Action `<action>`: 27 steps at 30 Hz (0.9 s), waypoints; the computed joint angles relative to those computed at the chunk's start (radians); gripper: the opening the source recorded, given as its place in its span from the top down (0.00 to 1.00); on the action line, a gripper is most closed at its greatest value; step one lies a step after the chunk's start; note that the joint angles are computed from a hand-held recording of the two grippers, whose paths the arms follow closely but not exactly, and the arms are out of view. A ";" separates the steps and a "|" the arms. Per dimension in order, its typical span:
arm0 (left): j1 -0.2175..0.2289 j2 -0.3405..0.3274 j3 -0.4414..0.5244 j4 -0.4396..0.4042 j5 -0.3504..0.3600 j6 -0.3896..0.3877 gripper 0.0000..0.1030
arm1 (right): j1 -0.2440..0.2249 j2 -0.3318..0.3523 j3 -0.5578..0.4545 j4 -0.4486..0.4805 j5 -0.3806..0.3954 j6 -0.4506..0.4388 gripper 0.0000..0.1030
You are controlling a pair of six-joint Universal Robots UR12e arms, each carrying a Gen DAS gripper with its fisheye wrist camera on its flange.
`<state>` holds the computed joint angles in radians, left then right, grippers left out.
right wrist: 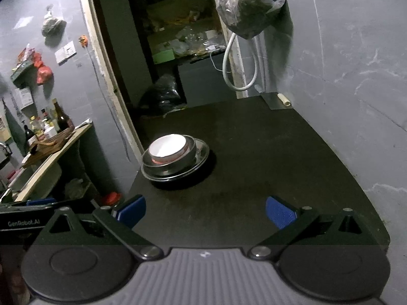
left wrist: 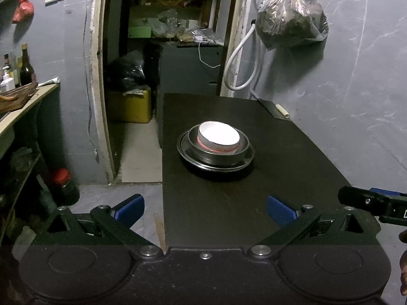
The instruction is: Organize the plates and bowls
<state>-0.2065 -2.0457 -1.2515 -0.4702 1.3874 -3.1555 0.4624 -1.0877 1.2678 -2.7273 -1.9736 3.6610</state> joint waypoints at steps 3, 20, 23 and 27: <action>-0.003 0.020 -0.028 0.013 0.005 -0.004 0.01 | 0.004 -0.014 0.023 -0.019 0.009 -0.008 0.00; 0.009 0.065 -0.091 -0.005 -0.051 0.001 0.01 | 0.025 -0.049 0.071 0.001 -0.014 0.015 0.00; 0.010 0.069 -0.100 -0.009 -0.064 0.004 0.01 | 0.029 -0.054 0.078 0.017 -0.016 0.022 0.00; 0.008 0.071 -0.105 0.001 -0.075 0.017 0.01 | 0.033 -0.057 0.083 0.008 -0.033 0.023 0.00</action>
<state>-0.1984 -1.9747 -1.3567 -0.4694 1.3124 -3.1386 0.4955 -1.1446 1.3508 -2.7191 -2.0069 3.6840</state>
